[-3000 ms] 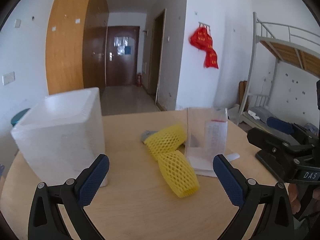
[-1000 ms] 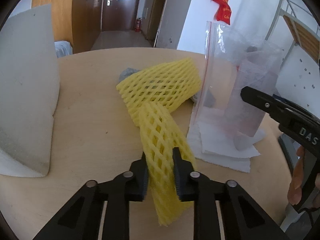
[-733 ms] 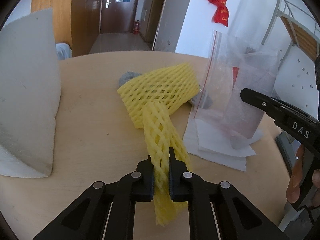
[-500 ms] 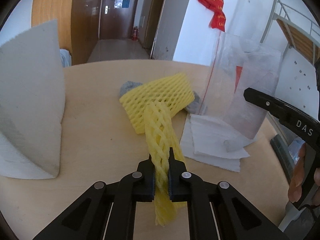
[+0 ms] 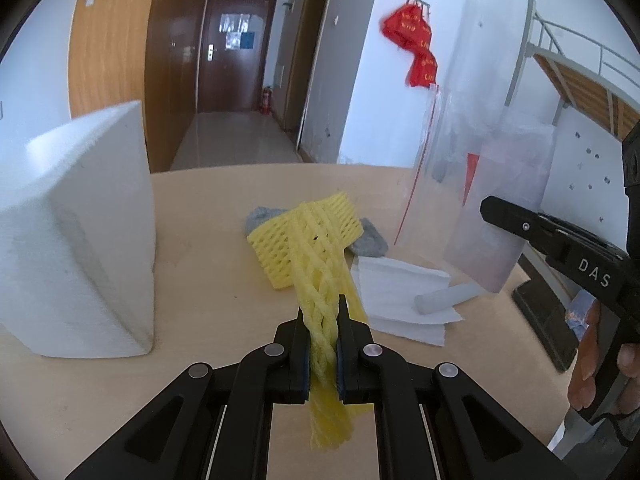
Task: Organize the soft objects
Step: 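Lift the mesh sleeve with the left gripper toward the white foam box while the right gripper lifts the bag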
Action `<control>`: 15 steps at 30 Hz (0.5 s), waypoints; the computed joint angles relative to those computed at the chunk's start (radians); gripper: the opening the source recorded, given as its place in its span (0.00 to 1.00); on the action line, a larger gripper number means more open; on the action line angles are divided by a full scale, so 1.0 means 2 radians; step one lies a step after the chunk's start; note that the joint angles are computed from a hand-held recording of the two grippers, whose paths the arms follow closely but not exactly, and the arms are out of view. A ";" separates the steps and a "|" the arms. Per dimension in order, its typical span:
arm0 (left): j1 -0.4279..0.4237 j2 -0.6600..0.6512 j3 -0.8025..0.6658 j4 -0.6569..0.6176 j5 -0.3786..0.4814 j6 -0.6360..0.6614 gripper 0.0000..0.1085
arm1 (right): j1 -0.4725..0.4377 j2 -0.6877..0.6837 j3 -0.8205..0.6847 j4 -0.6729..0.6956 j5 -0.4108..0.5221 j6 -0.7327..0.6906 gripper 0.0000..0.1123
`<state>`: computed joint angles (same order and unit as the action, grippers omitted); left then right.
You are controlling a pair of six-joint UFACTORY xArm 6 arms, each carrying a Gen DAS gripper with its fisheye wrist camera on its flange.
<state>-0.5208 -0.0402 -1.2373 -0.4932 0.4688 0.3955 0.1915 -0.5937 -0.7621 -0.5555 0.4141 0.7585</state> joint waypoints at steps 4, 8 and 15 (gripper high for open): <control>-0.004 -0.018 0.016 -0.005 -0.013 0.005 0.08 | 0.007 -0.012 0.003 -0.016 0.004 0.015 0.13; -0.004 -0.037 0.032 0.006 -0.022 -0.004 0.08 | 0.011 -0.023 0.013 -0.012 0.008 0.013 0.13; -0.008 -0.067 0.060 0.010 -0.032 -0.008 0.08 | 0.031 -0.046 0.021 -0.032 0.017 0.035 0.13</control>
<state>-0.5359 -0.1745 -1.1166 -0.4733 0.4058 0.3799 0.2543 -0.6863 -0.7210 -0.6195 0.4483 0.8289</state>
